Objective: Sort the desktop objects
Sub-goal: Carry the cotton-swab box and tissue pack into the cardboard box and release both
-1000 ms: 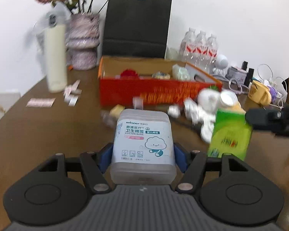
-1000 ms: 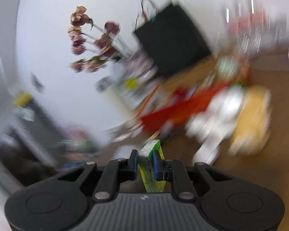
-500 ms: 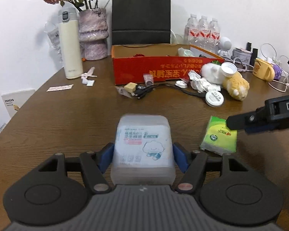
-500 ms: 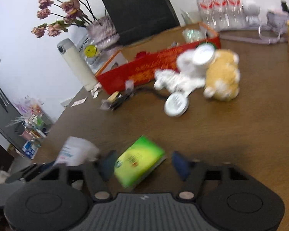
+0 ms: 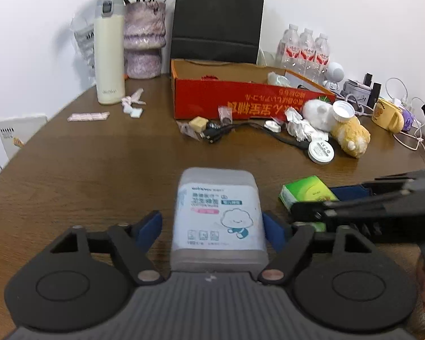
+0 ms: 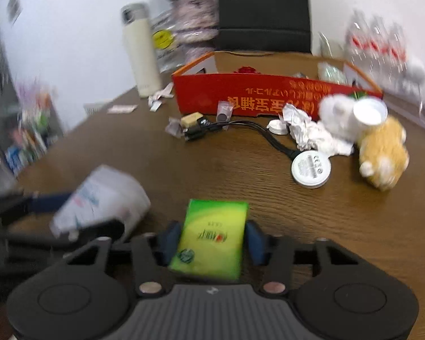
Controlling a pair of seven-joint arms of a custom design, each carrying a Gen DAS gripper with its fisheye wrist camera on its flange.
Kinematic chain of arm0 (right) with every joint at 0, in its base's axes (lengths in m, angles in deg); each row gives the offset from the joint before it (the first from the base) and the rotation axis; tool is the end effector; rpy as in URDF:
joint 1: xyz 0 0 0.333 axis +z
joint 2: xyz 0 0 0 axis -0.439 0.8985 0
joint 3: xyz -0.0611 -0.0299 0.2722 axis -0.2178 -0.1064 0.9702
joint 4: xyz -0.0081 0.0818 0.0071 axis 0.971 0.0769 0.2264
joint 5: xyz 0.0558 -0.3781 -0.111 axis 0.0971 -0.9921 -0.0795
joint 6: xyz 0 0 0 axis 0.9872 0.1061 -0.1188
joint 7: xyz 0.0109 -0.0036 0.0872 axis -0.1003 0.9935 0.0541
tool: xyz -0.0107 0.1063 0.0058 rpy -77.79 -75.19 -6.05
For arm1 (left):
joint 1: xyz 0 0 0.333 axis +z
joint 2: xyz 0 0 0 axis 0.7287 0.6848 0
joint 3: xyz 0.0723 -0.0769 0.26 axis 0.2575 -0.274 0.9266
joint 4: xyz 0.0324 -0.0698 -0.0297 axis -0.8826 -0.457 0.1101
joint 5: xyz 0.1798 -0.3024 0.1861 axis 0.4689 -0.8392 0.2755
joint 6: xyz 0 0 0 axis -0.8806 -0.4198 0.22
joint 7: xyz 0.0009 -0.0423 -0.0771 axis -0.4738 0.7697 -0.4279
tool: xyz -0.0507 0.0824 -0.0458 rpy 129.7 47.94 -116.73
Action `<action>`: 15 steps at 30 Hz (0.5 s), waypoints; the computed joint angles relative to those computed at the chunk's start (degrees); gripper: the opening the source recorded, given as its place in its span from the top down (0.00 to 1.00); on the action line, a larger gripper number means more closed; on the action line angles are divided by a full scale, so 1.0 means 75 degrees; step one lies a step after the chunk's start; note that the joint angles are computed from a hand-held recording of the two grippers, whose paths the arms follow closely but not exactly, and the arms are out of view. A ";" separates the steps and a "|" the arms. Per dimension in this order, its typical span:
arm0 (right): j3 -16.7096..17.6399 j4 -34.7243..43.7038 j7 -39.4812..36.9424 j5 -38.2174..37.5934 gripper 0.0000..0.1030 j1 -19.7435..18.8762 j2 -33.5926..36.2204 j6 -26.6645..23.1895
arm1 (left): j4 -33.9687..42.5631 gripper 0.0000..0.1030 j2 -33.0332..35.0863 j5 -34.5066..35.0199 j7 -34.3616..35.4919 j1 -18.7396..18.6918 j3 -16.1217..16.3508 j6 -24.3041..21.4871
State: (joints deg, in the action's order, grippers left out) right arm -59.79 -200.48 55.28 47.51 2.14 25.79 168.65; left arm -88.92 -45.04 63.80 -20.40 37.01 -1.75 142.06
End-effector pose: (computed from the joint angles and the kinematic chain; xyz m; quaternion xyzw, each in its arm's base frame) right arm 0.5318 0.3645 0.4302 -0.8291 0.3946 -0.1182 0.3781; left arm 0.4071 -0.2499 0.4438 -0.7136 0.5416 -0.3031 0.3248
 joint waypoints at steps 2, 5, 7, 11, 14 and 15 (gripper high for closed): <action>-0.0099 -0.0334 0.0017 -0.0187 0.57 0.0011 -0.0256 0.0070 | 0.0013 0.33 0.0079 -0.0059 -0.0103 0.0006 0.0039 0.0156; -0.0269 -0.0616 0.0521 -0.0522 0.55 0.0019 -0.0505 0.0045 | 0.0132 0.31 0.0215 -0.0083 -0.0065 -0.0022 -0.0018 -0.0008; -0.0285 -0.0695 0.0687 -0.0695 0.56 -0.0013 -0.0564 0.0074 | 0.0161 0.35 0.0245 -0.0005 -0.0156 -0.0016 -0.0036 -0.0034; -0.0085 -0.0738 0.0292 -0.0287 0.58 -0.0171 -0.0571 0.0188 | 0.0057 0.35 0.0072 0.0411 -0.0798 0.0097 -0.0148 0.0187; 0.0187 -0.0677 -0.0551 0.0882 0.58 -0.0395 -0.0648 0.0328 | 0.0279 0.36 0.0121 0.0771 -0.1126 0.0160 -0.0270 -0.0023; 0.0222 -0.0619 -0.0765 0.1131 0.58 -0.0417 -0.0653 0.0422 | 0.0406 0.36 0.0178 0.0915 -0.1190 0.0196 -0.0250 -0.0002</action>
